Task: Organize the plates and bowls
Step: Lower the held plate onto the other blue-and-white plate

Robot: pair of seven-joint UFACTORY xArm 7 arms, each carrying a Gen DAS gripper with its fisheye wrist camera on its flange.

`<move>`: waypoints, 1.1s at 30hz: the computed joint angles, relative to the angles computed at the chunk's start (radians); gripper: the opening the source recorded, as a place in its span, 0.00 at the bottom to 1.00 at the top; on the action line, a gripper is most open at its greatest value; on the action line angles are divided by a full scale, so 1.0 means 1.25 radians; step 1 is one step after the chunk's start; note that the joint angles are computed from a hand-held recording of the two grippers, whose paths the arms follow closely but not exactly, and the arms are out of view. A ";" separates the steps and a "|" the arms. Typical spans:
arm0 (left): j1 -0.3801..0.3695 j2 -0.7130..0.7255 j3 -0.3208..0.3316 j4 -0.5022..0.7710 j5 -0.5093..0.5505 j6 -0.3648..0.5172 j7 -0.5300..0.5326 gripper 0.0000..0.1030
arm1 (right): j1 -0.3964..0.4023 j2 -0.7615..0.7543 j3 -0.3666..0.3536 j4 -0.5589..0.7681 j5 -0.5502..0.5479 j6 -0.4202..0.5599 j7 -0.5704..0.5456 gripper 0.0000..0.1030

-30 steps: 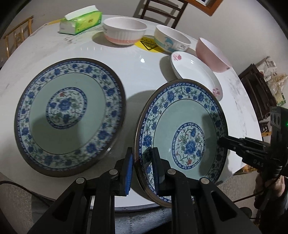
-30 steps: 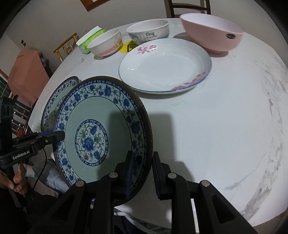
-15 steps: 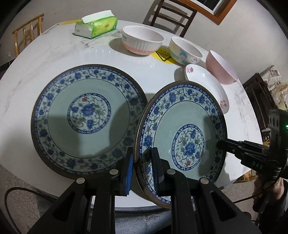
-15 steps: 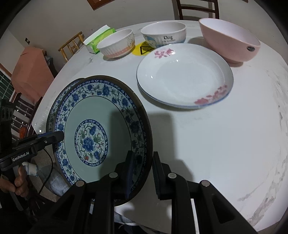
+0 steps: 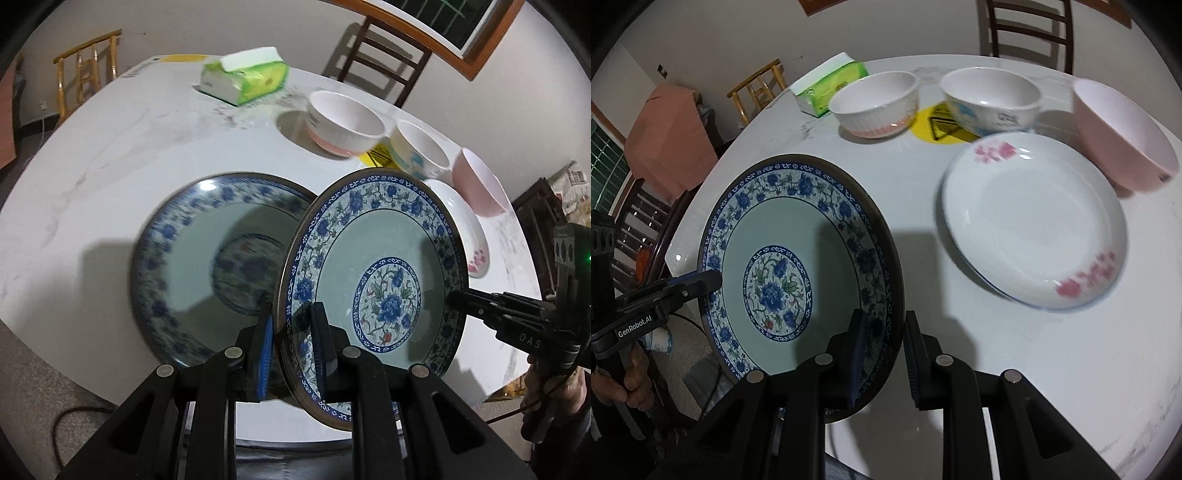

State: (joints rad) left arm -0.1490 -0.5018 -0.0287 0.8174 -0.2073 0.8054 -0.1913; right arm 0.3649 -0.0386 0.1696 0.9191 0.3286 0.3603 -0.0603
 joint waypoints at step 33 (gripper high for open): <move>0.116 0.063 0.070 0.015 0.010 0.010 0.061 0.19 | 0.062 0.256 0.029 0.323 -0.196 0.121 0.176 0.20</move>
State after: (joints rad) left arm -0.0036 -0.4228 0.0585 0.8357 -0.1942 0.8177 -0.1144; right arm 0.4429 0.2810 0.2055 1.3233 0.0839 0.5113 0.1594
